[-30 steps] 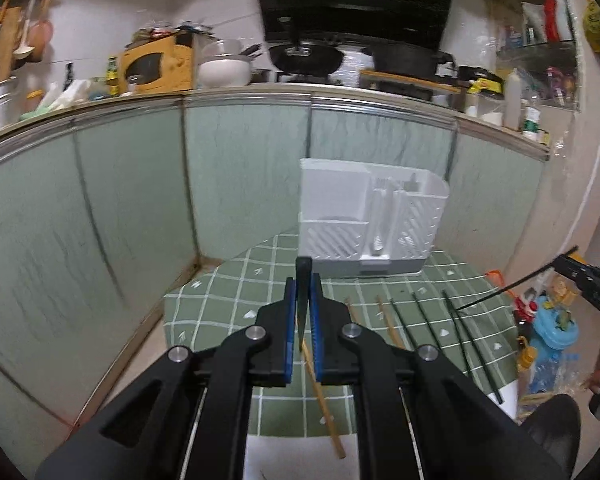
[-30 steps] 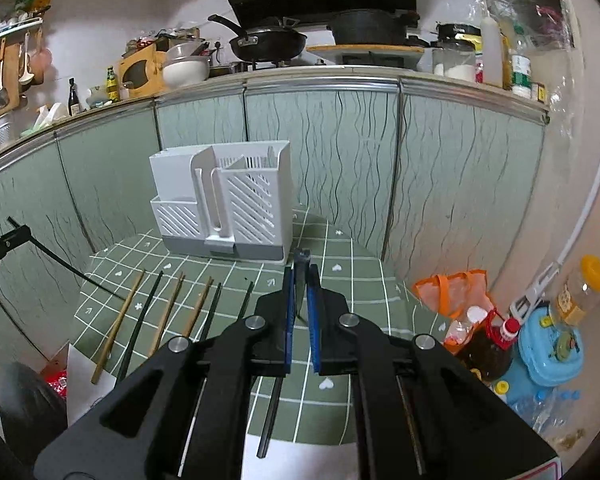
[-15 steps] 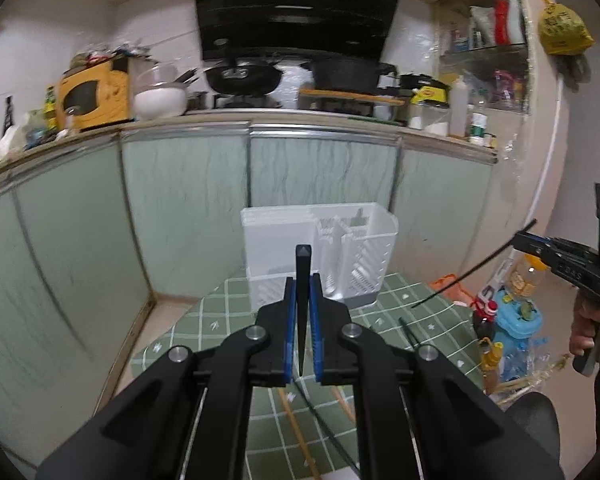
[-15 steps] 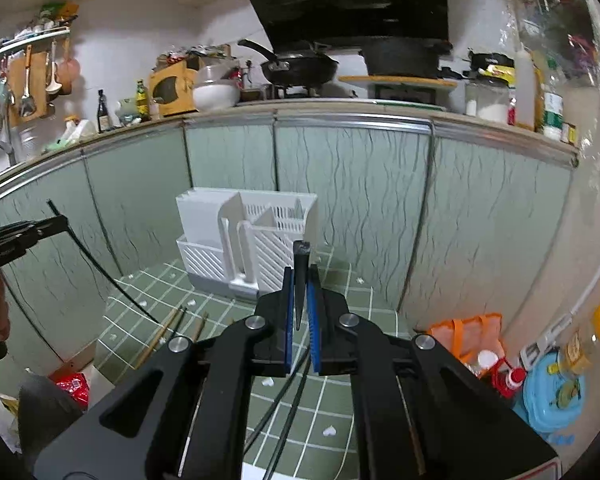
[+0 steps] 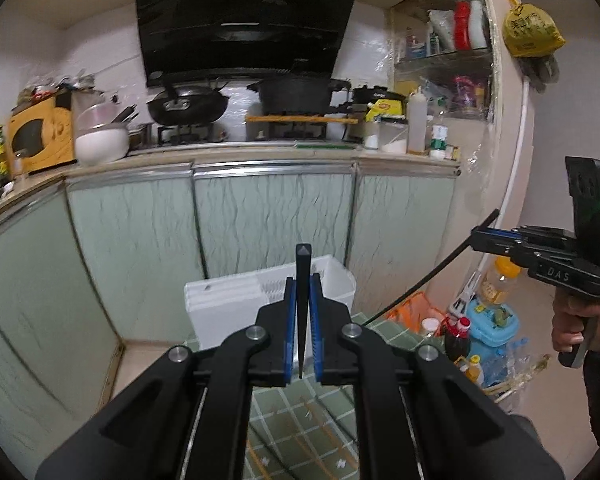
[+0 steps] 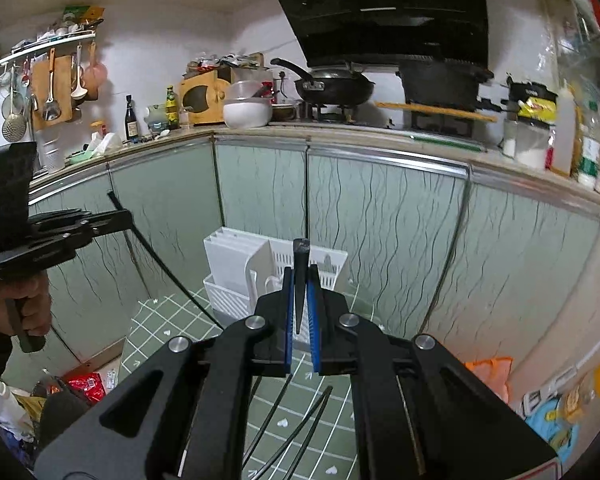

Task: Organize utensils
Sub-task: 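Lift the black chopsticks with both tools and carry them to the white holder, then drop the black chopsticks into the white holder and open both tools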

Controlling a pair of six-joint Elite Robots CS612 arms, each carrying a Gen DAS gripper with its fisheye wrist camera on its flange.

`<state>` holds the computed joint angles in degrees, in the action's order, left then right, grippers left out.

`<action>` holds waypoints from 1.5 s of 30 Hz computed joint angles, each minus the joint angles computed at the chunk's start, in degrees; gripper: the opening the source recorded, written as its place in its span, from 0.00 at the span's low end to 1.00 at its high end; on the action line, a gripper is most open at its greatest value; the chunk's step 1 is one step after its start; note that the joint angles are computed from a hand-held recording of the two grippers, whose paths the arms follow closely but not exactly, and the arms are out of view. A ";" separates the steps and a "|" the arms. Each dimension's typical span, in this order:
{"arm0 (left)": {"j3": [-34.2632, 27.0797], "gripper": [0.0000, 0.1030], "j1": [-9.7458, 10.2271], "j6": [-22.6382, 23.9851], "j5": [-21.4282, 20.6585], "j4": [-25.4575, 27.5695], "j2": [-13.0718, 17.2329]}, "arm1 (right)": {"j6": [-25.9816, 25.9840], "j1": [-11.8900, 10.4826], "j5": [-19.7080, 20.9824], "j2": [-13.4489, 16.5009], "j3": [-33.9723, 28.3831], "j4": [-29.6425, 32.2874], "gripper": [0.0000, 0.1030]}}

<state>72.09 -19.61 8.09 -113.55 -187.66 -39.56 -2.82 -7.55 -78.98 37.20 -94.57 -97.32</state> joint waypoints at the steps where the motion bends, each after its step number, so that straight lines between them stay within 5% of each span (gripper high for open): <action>1: -0.79 0.07 -0.05 -0.11 -0.30 0.46 0.21 | -0.25 -0.09 0.29 -0.65 0.72 -0.18 0.06; 16: -15.36 0.07 -1.67 0.67 -2.18 7.54 5.76 | -2.22 -1.16 2.41 -6.63 11.67 -2.90 0.06; 39: -24.37 0.09 -2.84 4.49 -2.68 16.17 13.22 | -1.33 -1.78 4.28 -5.63 17.30 -5.18 0.07; 40: -24.19 0.19 -2.85 4.31 -2.23 15.98 13.19 | -1.06 -1.88 4.42 -5.60 17.41 -5.42 0.08; 41: -23.87 0.46 -2.83 4.10 -2.13 15.52 13.08 | -0.78 -1.92 4.33 -5.61 17.45 -5.37 0.22; 42: -23.42 0.66 -2.80 3.89 -1.98 14.77 12.91 | -0.06 -1.92 3.68 -5.46 17.28 -5.92 0.52; 43: -22.65 0.90 -2.83 3.58 -1.08 13.53 12.58 | 0.34 -1.92 3.48 -5.22 17.03 -6.81 0.63; 45: -21.35 0.90 -2.61 3.34 -1.52 10.61 12.10 | 0.77 -1.95 2.87 -4.84 16.48 -7.85 0.72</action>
